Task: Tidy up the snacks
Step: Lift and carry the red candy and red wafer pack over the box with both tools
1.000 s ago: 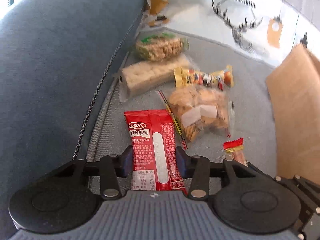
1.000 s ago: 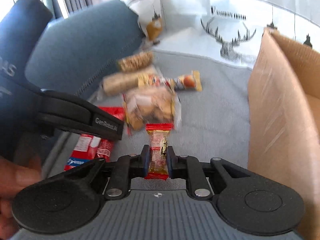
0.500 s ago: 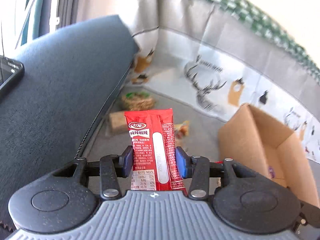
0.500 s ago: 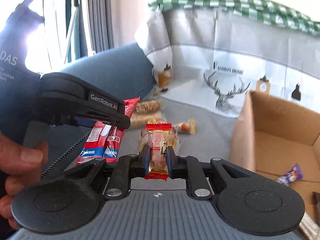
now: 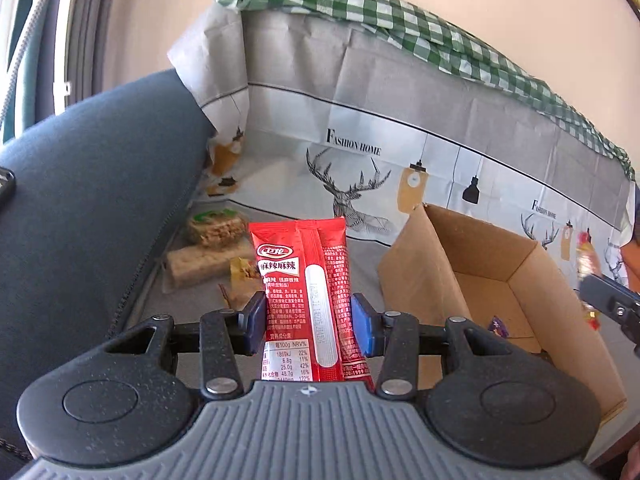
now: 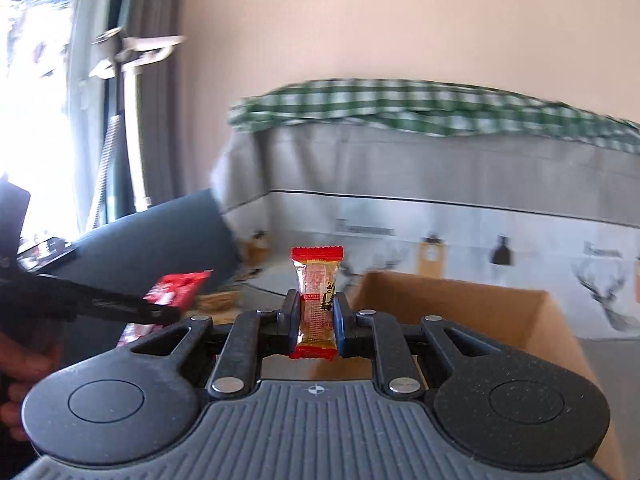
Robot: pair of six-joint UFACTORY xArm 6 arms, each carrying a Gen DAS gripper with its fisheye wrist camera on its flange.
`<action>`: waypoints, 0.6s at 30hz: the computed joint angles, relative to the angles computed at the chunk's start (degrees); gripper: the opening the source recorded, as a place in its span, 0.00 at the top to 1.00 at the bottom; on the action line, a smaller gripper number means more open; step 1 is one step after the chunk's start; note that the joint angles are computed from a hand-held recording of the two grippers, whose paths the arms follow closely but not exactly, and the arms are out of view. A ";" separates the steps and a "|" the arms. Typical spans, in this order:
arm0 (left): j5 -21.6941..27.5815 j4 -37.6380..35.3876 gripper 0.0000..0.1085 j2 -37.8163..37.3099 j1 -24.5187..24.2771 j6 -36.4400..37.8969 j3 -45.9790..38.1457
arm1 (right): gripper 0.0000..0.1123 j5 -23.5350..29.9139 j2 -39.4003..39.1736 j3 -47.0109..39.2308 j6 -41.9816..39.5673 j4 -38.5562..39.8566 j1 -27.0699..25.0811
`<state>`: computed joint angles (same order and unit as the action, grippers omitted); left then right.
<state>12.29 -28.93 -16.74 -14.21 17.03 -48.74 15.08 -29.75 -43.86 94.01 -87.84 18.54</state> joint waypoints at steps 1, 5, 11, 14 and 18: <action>0.13 -0.19 0.55 0.23 -0.15 -0.15 -0.16 | 0.84 0.26 -1.24 1.08 -0.57 1.06 -1.00; -0.63 -2.35 0.55 1.89 -1.30 1.17 -1.52 | 0.84 1.36 -6.31 5.24 -2.65 4.09 -4.29; -4.38 -12.13 0.55 3.25 -5.36 8.43 -2.84 | 0.84 3.49 -9.31 8.59 -4.19 4.85 -6.34; -6.80 -21.53 0.55 4.09 -8.28 16.73 -4.15 | 0.84 3.55 -10.10 9.47 -4.37 5.31 -7.42; -7.99 -37.19 0.55 5.10 -11.86 31.47 -6.76 | 0.84 4.27 -10.22 9.92 -4.64 5.97 -8.00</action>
